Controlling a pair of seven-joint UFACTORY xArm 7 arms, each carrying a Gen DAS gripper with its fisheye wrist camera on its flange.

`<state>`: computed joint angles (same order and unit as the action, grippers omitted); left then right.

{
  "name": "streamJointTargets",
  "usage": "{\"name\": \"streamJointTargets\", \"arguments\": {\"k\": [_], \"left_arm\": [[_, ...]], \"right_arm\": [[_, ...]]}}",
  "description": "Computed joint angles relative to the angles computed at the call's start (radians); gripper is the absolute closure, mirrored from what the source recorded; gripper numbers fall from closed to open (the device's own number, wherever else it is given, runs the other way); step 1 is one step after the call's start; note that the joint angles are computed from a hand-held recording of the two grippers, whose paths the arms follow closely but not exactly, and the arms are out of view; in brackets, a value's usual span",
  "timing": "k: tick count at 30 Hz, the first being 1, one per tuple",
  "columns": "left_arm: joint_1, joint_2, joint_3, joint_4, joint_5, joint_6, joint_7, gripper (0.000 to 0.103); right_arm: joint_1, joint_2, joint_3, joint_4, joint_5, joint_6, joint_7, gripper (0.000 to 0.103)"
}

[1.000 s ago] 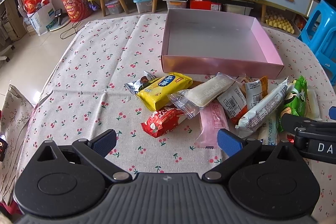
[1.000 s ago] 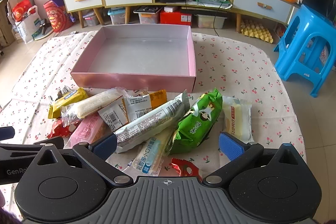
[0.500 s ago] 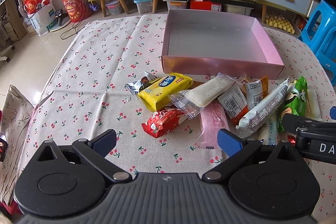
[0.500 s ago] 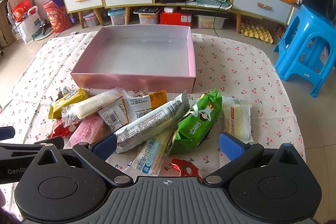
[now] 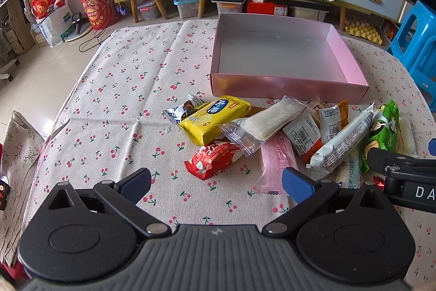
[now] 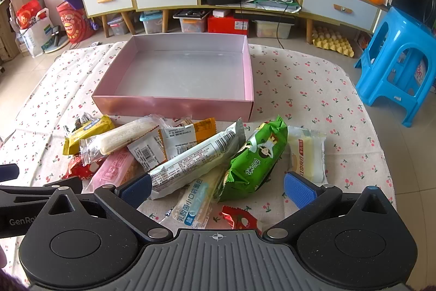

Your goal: Organize snacks

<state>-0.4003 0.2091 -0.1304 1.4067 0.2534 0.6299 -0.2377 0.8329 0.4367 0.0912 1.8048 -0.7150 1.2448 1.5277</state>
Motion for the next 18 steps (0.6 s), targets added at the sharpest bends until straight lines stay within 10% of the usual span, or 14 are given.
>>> {"name": "streamJointTargets", "arguments": {"k": [18], "left_arm": [[0.016, 0.006, -0.007, 0.005, -0.043, -0.025, 0.053, 0.001]], "right_arm": [[-0.002, -0.025, -0.003, -0.028, -0.018, -0.016, 0.017, 0.000]]}}
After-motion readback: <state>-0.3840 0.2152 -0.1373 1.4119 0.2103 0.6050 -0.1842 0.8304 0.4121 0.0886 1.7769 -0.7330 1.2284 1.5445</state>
